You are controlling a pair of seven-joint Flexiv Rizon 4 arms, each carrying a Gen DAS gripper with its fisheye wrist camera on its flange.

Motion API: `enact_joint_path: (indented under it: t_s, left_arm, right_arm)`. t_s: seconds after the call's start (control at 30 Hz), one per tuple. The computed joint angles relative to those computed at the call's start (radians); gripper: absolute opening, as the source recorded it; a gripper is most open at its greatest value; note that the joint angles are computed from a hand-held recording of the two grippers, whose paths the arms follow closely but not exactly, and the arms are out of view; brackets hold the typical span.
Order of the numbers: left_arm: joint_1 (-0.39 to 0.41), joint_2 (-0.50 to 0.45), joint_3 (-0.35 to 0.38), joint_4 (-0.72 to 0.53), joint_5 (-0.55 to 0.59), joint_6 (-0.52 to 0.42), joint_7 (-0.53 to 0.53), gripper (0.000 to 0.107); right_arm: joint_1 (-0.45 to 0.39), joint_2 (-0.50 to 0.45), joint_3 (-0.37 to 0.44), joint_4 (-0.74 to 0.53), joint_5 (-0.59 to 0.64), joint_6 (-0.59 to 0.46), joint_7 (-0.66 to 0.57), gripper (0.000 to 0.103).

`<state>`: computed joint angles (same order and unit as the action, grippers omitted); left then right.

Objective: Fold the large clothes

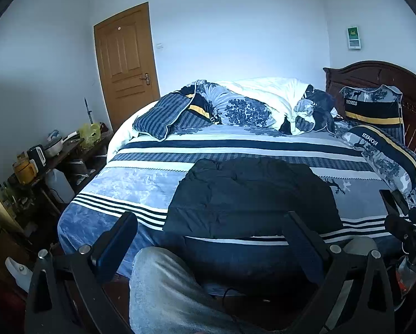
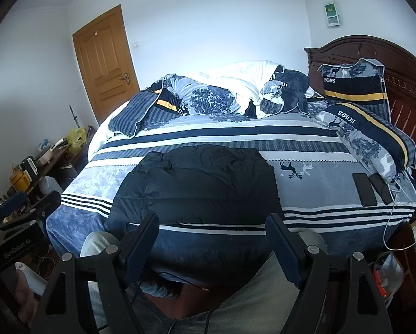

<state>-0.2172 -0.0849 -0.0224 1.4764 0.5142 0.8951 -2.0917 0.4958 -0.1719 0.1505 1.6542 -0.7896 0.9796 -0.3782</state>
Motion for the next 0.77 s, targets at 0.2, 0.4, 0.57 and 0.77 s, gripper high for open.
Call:
enact_joint_path:
  t_s: [0.2, 0.4, 0.57, 0.77]
  left_arm:
    - [0.007, -0.044, 0.005, -0.015, -0.041, 0.002, 0.019, 0.103]
    - [-0.003, -0.107, 0.034, -0.075, -0.027, -0.03, -0.001, 0.103]
    - [-0.009, -0.176, 0.051, -0.137, -0.04, -0.06, 0.025, 0.103]
    - [0.004, -0.271, 0.071, -0.206, -0.122, -0.051, 0.061, 0.103]
  right_arm:
    - [0.001, -0.031, -0.011, -0.031, -0.001, -0.003, -0.014, 0.082]
    - [0.01, -0.111, -0.018, -0.118, 0.108, -0.023, -0.099, 0.082]
    - [0.025, -0.17, -0.035, -0.188, 0.17, -0.052, -0.166, 0.082]
    - [0.017, -0.268, -0.049, -0.303, 0.278, -0.09, -0.261, 0.082]
